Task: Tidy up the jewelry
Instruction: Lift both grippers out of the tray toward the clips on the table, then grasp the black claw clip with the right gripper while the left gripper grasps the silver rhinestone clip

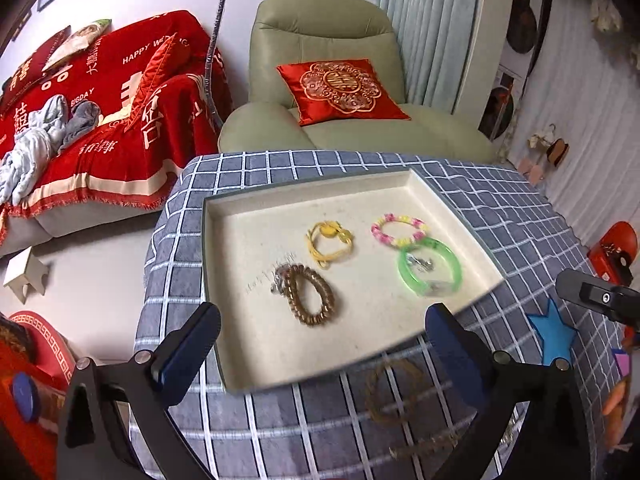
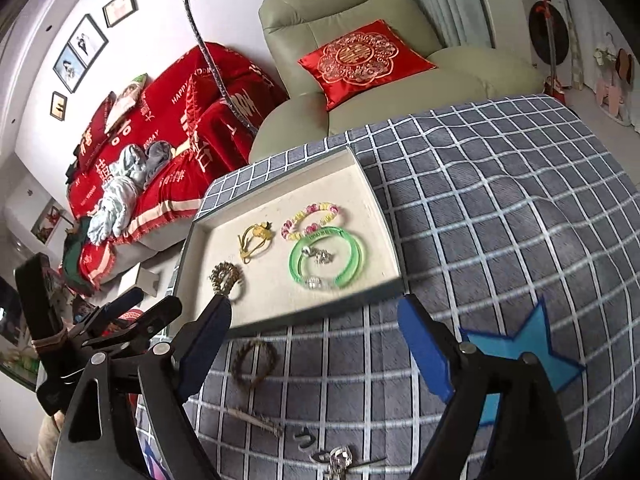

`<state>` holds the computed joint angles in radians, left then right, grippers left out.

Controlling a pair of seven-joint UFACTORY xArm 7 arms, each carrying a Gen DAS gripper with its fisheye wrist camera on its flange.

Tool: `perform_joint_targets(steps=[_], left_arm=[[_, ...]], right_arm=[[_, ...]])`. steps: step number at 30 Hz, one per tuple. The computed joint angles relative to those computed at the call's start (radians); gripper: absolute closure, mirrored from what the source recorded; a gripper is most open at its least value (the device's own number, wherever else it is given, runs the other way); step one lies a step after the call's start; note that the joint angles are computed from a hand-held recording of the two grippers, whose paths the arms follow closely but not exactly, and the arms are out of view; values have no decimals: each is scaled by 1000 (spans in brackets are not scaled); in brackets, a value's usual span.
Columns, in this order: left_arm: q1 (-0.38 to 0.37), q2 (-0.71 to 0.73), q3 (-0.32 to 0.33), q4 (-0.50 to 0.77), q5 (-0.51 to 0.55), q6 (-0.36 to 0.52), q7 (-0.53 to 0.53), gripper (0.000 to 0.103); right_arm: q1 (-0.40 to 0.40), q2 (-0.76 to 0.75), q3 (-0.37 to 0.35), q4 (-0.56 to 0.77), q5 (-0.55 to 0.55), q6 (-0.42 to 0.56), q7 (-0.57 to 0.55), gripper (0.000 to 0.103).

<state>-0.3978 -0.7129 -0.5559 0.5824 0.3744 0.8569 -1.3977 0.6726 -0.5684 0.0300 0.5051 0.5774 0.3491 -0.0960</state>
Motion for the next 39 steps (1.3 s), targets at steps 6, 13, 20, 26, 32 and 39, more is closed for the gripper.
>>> perform_joint_targets(steps=[6, 13, 20, 26, 32, 39], left_arm=[[-48, -10, -56, 5, -18, 64, -37, 0], [-127, 46, -93, 7, -39, 64, -54, 0], [-166, 158, -124, 63, 52, 69, -22, 0], [-193, 243, -107, 94, 118, 48, 1, 0], [-224, 307, -61, 103, 137, 28, 4, 11], [-253, 348, -24, 112, 147, -2, 19, 23]], right_arm=[[-7, -129, 12, -84, -27, 38, 51, 15], [-23, -251, 43, -153, -80, 227, 95, 15], [-5, -433, 105, -280, -151, 336, 177, 15], [33, -543, 131, -342, -189, 403, 244, 15], [83, -580, 174, -364, -217, 429, 316, 15], [128, -546, 212, -369, -256, 417, 398, 15]])
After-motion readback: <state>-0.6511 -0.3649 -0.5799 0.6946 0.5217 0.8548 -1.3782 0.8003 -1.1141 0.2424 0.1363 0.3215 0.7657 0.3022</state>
